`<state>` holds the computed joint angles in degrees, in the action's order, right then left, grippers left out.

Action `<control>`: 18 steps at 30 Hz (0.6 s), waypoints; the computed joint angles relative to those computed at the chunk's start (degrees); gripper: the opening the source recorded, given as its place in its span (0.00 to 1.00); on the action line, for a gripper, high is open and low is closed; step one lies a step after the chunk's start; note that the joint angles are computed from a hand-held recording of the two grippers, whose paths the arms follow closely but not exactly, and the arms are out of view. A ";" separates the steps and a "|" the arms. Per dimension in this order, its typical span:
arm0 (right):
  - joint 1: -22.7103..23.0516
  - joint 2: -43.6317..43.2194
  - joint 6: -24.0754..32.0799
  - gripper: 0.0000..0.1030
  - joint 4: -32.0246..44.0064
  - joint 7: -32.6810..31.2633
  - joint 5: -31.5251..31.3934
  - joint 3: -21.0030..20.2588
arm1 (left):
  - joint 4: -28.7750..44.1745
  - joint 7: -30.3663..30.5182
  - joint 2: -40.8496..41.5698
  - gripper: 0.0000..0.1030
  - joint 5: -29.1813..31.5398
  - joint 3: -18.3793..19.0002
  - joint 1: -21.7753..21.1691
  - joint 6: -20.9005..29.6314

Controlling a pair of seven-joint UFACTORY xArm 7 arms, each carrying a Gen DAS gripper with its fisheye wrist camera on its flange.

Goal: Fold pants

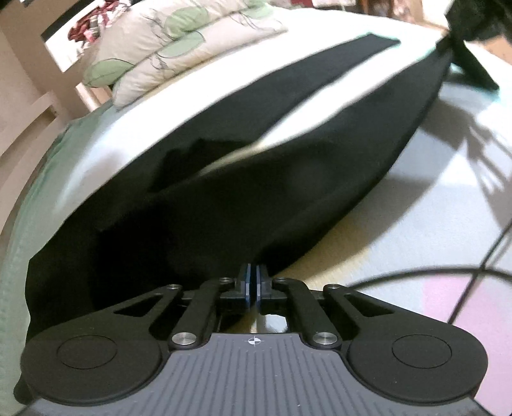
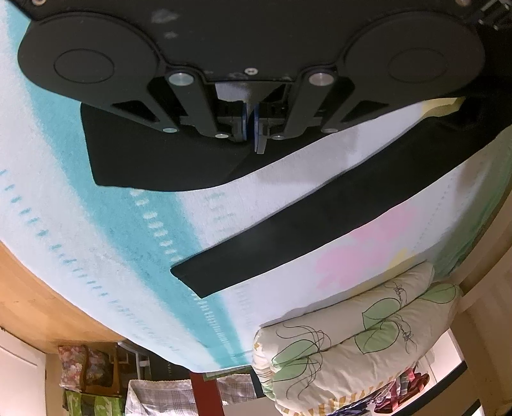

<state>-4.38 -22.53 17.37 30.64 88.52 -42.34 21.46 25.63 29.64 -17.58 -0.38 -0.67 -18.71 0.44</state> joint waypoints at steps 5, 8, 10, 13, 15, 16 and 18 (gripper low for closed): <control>1.06 -0.04 1.09 0.06 0.73 -3.51 1.01 -1.40 | 3.59 4.23 -0.73 0.04 -3.94 7.04 -6.07 -0.10; 0.87 0.55 1.17 0.06 1.50 -4.52 0.78 -1.64 | 8.07 8.20 1.66 0.04 -6.83 9.98 -9.09 0.92; 0.45 1.09 0.76 0.06 2.10 -4.60 0.47 -1.91 | 11.41 10.94 4.03 0.04 -10.25 11.89 -11.14 2.53; -0.37 2.59 0.31 0.06 3.61 -4.72 -0.79 -2.02 | 14.88 14.10 6.05 0.03 -14.40 12.30 -11.70 5.36; -0.47 4.75 0.56 0.06 5.69 -5.79 -2.04 -2.43 | 16.93 15.55 7.38 0.04 -16.08 11.58 -10.80 6.40; -0.45 6.04 0.80 0.06 7.01 -6.13 -2.87 -2.76 | 17.98 16.23 7.87 0.04 -16.85 11.25 -10.25 7.09; 0.27 8.09 1.00 0.06 9.22 -6.64 -3.95 -4.03 | 20.15 16.91 9.03 0.04 -17.93 10.27 -8.86 8.40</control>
